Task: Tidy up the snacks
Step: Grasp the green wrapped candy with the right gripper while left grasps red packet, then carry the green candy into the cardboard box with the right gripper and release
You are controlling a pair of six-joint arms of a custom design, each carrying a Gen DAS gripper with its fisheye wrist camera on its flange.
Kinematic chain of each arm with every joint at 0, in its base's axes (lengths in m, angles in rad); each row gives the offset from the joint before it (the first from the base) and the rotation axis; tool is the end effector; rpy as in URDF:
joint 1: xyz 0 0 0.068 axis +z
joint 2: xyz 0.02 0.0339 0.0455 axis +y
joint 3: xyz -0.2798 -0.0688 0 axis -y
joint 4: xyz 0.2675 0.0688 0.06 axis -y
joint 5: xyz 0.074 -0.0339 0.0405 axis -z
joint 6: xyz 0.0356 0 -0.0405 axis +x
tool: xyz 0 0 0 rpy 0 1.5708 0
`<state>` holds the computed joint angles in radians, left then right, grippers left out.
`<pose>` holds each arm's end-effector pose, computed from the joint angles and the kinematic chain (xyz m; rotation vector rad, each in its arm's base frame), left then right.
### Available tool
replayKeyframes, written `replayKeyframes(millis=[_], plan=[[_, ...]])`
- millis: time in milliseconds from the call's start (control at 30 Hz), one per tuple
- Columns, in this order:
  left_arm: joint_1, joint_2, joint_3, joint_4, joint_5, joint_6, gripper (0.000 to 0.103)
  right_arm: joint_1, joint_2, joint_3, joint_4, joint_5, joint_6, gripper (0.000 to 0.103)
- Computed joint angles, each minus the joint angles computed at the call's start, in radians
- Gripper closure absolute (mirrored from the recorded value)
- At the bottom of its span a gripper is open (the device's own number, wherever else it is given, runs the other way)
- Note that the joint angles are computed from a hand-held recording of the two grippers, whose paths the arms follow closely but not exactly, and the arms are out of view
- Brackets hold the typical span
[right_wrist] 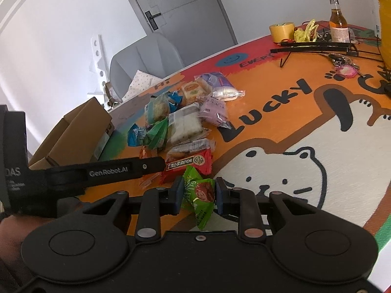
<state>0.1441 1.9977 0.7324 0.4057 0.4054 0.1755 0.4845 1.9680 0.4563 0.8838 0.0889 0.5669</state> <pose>0.3416 0.0354 0.0503 0.2171 2.3565 -0.3393 0.2603 0.1334 0.0437 0.1429 2.2348 0.4866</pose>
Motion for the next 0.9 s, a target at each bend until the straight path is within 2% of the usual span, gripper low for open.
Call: replayKeyframes(millis=[167, 233, 333, 533, 600, 633, 700, 900], plan=[[-0.004, 0.013, -0.004, 0.035, -0.012, -0.008, 0.054, 0.003, 0.004, 0.001, 0.004, 0.012, 0.002, 0.078], [-0.004, 0.013, -0.003, 0.033, -0.019, -0.002, 0.067, 0.004, 0.011, 0.017, -0.023, 0.013, 0.007, 0.077], [0.010, 0.009, -0.001, 0.020, -0.014, 0.003, 0.077, 0.011, 0.018, 0.033, -0.048, 0.012, 0.022, 0.066], [0.045, -0.012, -0.020, 0.000, 0.021, 0.024, 0.080, 0.039, 0.024, 0.050, -0.079, 0.040, 0.012, 0.062], [0.056, -0.021, -0.027, -0.008, 0.030, 0.026, 0.082, 0.049, 0.019, 0.057, -0.103, 0.059, -0.004, 0.067], [0.061, -0.027, -0.031, -0.011, 0.035, 0.026, 0.083, 0.049, 0.014, 0.061, -0.120, 0.057, -0.010, 0.074], [0.072, -0.038, -0.040, -0.017, 0.045, 0.027, 0.083, 0.041, 0.009, 0.059, -0.121, 0.028, 0.001, 0.076], [0.103, -0.075, -0.062, -0.033, 0.072, 0.040, 0.086, 0.065, -0.013, 0.046, -0.104, 0.044, 0.008, 0.078]])
